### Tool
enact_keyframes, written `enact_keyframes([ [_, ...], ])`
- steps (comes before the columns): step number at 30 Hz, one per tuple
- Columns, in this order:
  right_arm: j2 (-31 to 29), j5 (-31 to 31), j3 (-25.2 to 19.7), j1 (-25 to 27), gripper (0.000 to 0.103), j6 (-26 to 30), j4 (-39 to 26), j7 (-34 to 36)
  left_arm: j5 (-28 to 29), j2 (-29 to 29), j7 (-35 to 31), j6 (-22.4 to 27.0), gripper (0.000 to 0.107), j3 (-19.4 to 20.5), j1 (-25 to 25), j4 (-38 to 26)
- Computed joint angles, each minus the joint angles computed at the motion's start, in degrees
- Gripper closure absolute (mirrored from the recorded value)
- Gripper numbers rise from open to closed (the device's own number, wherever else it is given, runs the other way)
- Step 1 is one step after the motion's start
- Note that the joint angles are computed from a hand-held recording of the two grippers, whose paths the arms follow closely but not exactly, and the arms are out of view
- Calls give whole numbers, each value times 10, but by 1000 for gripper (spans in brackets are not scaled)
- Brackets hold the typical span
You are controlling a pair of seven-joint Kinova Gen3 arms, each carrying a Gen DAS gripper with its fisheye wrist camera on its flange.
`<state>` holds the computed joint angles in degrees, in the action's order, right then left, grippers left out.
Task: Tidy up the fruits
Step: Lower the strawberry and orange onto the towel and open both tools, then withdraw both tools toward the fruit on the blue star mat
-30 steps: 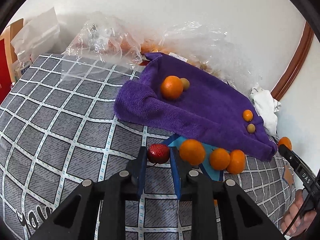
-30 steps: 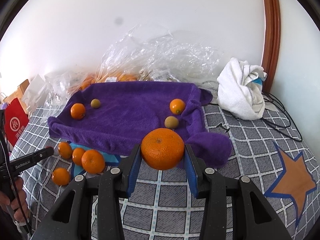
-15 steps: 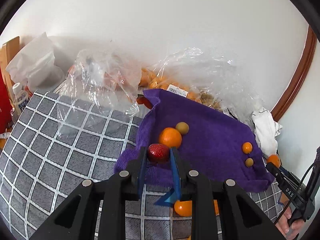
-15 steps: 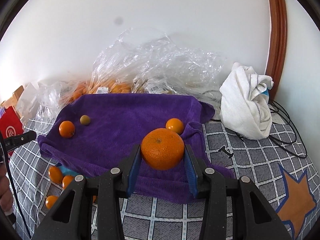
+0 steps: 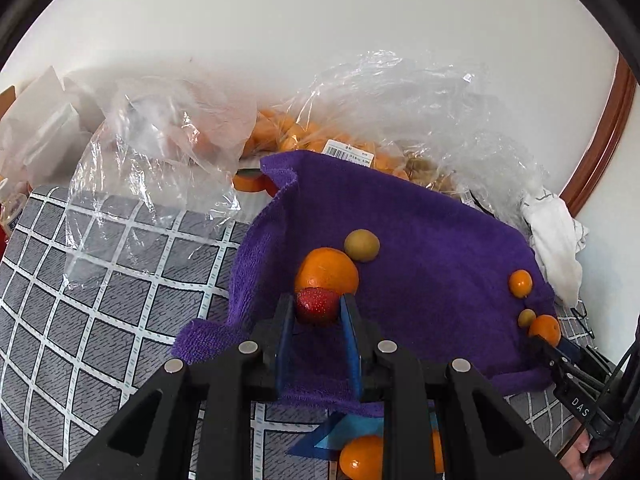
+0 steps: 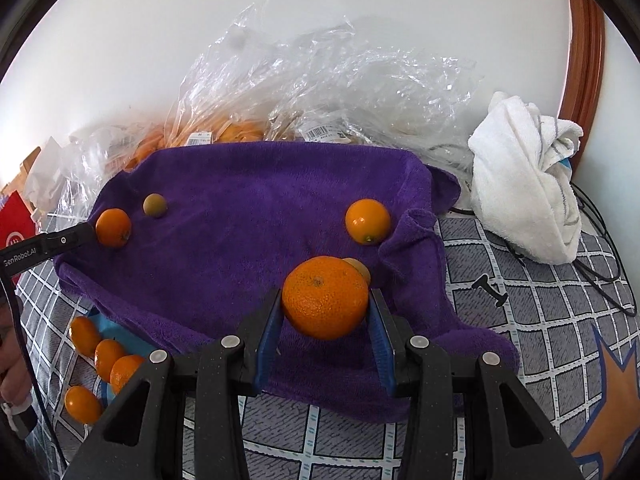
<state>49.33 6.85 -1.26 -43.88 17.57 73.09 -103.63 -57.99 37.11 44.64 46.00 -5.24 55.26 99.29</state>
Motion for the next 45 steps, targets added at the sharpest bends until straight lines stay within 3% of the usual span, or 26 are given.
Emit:
enact_keyframes([
  [4, 8, 3, 4, -6, 62, 13, -12, 0, 16, 11, -33, -3, 85, 8, -12, -13],
  [9, 18, -10, -26, 19, 61, 37, -34, 15, 46, 35, -94, 46, 85, 10, -8, -55],
  [13, 20, -7, -7, 5, 61, 33, -35, 7, 61, 46, -122, 64, 85, 4, -4, -74],
  [23, 16, 7, 20, -15, 57, 12, -19, -15, 46, 39, -95, 41, 85, -12, 10, -53],
  [26, 10, 22, 49, -39, 49, -3, -5, -35, 25, 30, -63, 19, 77, -20, 19, -32],
  [31, -10, 16, 20, -16, 40, -55, 34, -22, -26, 12, 27, -11, 71, -28, 32, 9],
  [34, -27, 6, 52, -38, 38, -119, 78, -33, -61, 4, 92, -14, 68, -40, 51, 32],
  [36, -34, -3, 90, -68, 38, -143, 94, -37, -66, 3, 113, 18, 66, -29, 55, 31],
  [39, -44, -37, 121, -96, 38, -137, 100, -15, -70, 0, 128, 71, 65, -15, 62, 26],
  [43, -63, -45, 227, -183, 38, -173, 148, -52, -63, -12, 141, 117, 65, 13, 55, 26],
  [45, -75, -57, 252, -206, 38, -163, 161, -55, -64, -22, 153, 122, 65, 27, 51, 38],
])
